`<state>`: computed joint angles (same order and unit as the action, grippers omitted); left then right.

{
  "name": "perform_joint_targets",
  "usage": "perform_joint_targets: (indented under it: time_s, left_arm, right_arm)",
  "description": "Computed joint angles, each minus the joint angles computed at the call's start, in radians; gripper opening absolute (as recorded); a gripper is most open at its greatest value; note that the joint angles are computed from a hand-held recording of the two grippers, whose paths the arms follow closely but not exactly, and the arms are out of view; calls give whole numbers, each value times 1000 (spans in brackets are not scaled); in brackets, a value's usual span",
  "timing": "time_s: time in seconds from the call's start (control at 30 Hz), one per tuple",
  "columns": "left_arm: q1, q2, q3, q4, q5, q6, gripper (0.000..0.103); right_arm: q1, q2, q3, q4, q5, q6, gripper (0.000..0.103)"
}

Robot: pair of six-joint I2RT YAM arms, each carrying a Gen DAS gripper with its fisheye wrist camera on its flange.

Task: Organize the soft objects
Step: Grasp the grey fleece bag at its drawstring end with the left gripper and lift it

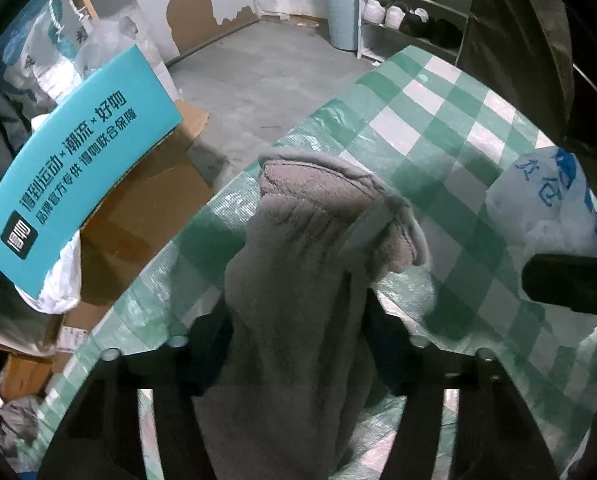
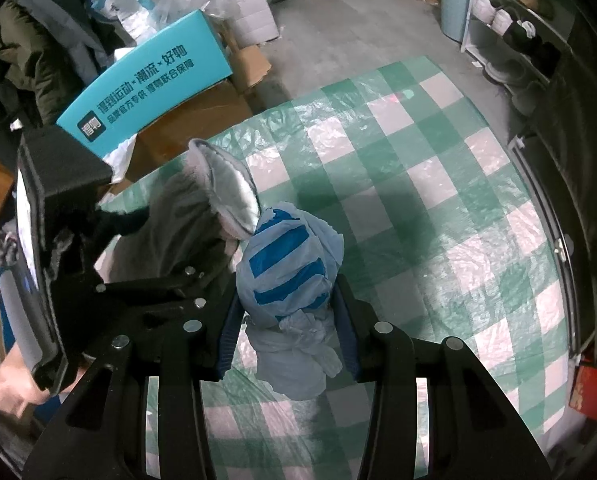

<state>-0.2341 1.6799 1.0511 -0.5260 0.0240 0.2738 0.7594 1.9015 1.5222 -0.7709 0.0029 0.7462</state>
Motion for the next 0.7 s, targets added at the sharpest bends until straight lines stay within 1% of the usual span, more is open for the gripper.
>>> perform_joint_targets:
  time_s: [0.03, 0.13, 0.23, 0.4, 0.57, 0.7]
  left_arm:
    - [-1, -4, -3, -1, 2, 1, 48]
    - [-5, -26, -20, -1, 17, -9, 33]
    - [-9, -49, -37, -3, 17, -20, 27]
    - [0, -100, -55, -41, 46, -51, 24]
    - [10, -175, -85, -73, 71, -72, 24]
    - [19, -238, -89, -122, 93, -98, 24]
  right_arm:
    - [0, 2, 2, 0, 1, -1, 42]
    - [2, 7, 10, -4, -1, -6, 42]
    - [10, 11, 20, -12, 2, -5, 42]
    - [20, 4, 25, -18, 13, -5, 42]
    - [29, -20, 10, -17, 21, -4, 42]
    - [45, -39, 9, -23, 30, -6, 42]
